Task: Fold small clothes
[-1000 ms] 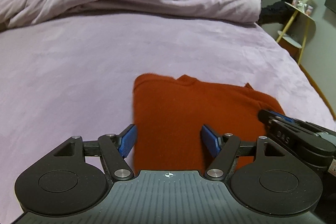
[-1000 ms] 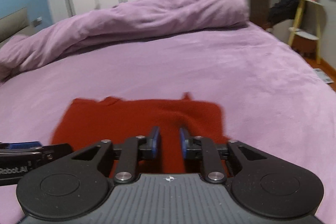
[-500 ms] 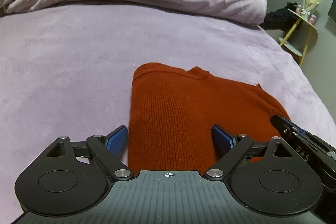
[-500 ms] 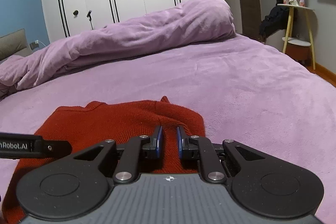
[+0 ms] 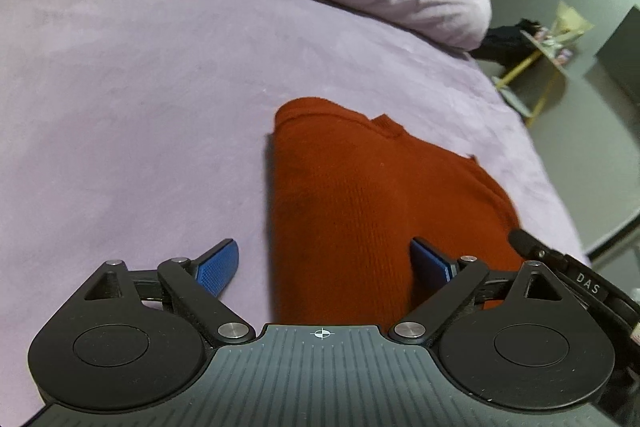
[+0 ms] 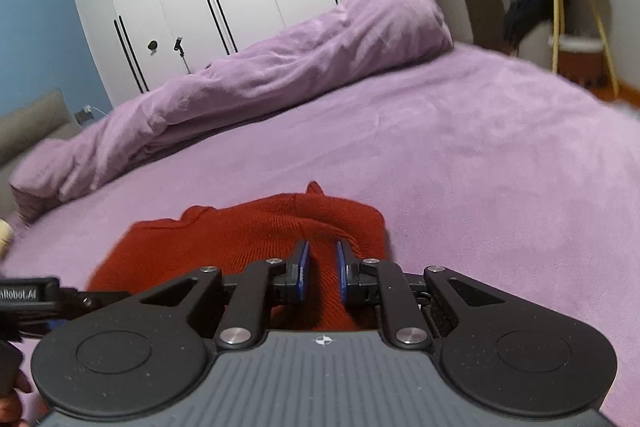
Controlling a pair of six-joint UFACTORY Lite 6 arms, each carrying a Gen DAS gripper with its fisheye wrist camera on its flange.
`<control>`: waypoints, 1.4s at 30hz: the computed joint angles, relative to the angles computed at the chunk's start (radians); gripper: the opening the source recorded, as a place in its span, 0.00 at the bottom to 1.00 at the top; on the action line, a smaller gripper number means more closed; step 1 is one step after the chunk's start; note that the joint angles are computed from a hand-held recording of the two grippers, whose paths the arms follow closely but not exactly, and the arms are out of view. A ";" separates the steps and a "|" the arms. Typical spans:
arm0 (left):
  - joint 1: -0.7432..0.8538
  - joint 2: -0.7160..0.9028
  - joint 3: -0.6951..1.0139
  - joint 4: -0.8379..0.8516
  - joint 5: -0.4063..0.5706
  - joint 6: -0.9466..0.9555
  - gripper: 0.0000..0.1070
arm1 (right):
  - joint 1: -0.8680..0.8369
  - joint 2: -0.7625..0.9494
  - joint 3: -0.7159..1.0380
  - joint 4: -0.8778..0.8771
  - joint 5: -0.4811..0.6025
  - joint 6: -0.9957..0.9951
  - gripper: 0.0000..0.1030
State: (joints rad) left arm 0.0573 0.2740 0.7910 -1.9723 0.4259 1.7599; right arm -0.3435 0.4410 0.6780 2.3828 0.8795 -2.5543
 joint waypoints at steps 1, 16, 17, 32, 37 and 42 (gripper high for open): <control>0.041 -0.021 -0.015 0.087 0.037 -0.056 0.89 | -0.044 -0.025 -0.005 -0.092 -0.013 0.081 0.12; 0.155 0.283 0.207 0.371 0.372 -0.513 0.72 | -0.262 0.243 0.409 -0.956 0.124 1.069 0.60; 0.143 0.287 0.215 0.367 0.353 -0.516 0.66 | -0.245 0.259 0.418 -0.952 0.119 1.085 0.44; 0.439 -0.106 0.044 0.909 0.520 -0.772 0.50 | -0.189 0.091 0.173 -0.971 0.245 1.195 0.32; 0.683 -0.261 -0.144 1.071 0.558 -0.720 0.57 | -0.148 -0.024 -0.064 -1.020 0.254 1.164 0.33; 1.019 -0.603 -0.383 1.118 0.686 -0.557 0.59 | -0.231 -0.430 -0.379 -1.009 0.111 1.111 0.51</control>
State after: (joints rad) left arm 1.0764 -0.3286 0.4079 -0.8543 1.1114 1.2033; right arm -0.5744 0.0112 0.2986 1.3739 0.9909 -1.4437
